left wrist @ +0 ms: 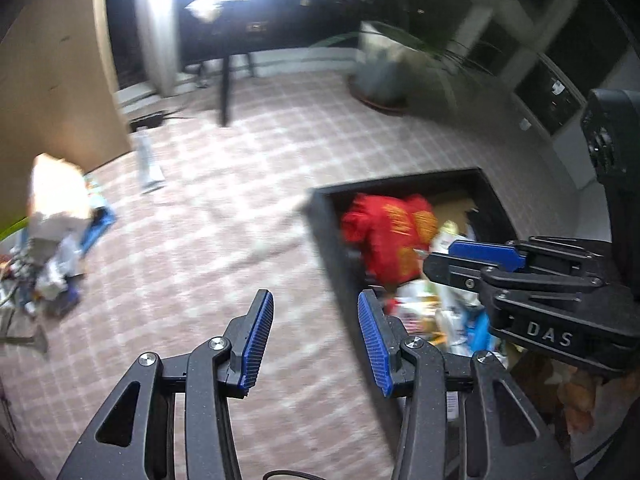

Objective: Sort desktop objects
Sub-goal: 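Open both grippers over the tray and swing them back to the pile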

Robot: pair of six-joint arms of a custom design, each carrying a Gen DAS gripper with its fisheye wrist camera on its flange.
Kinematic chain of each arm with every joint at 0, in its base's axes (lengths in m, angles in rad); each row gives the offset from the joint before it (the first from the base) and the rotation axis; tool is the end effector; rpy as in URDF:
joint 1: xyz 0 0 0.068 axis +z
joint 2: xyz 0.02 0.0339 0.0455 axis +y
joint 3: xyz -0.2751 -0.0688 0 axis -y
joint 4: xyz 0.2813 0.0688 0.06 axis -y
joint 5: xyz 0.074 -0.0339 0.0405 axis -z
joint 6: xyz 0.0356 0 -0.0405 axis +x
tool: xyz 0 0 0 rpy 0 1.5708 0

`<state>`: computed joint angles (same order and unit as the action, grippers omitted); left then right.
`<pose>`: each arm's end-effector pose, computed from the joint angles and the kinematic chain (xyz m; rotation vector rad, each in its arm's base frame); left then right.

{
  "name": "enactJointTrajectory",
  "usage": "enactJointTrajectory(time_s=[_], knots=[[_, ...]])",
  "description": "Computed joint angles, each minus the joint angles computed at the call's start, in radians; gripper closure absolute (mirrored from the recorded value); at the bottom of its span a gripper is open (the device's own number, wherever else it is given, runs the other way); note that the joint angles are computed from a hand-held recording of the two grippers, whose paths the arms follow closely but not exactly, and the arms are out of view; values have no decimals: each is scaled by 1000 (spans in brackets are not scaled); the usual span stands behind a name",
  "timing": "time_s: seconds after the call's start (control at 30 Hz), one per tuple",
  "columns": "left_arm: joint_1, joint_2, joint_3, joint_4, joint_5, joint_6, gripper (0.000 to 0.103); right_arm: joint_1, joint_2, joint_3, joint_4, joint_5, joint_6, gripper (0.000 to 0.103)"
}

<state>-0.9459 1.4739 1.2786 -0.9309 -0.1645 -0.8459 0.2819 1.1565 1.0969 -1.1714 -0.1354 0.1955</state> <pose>0.1966 -0.2625 0.2931 0.0852 2.7167 -0.3396 0.2196 0.0686 0.3054 -0.1550 2.8240 0.3010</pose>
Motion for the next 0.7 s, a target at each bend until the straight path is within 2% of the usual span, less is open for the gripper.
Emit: enactJointTrajectory(time_s=[0.2,0.3,0.43,0.7], knots=[[148,-178,-149,-46,-2,39,61,202,179,138,68,32,91,75],[252,-261,-206,-79,6,94,61,269,286,223,91,36,112,75],[445,-364,-283,-90,67,182,61,309,414,334,122,10,137,75],[812,-399,-351,-34,177,374,61,361,678,596,154,-26,188,75]])
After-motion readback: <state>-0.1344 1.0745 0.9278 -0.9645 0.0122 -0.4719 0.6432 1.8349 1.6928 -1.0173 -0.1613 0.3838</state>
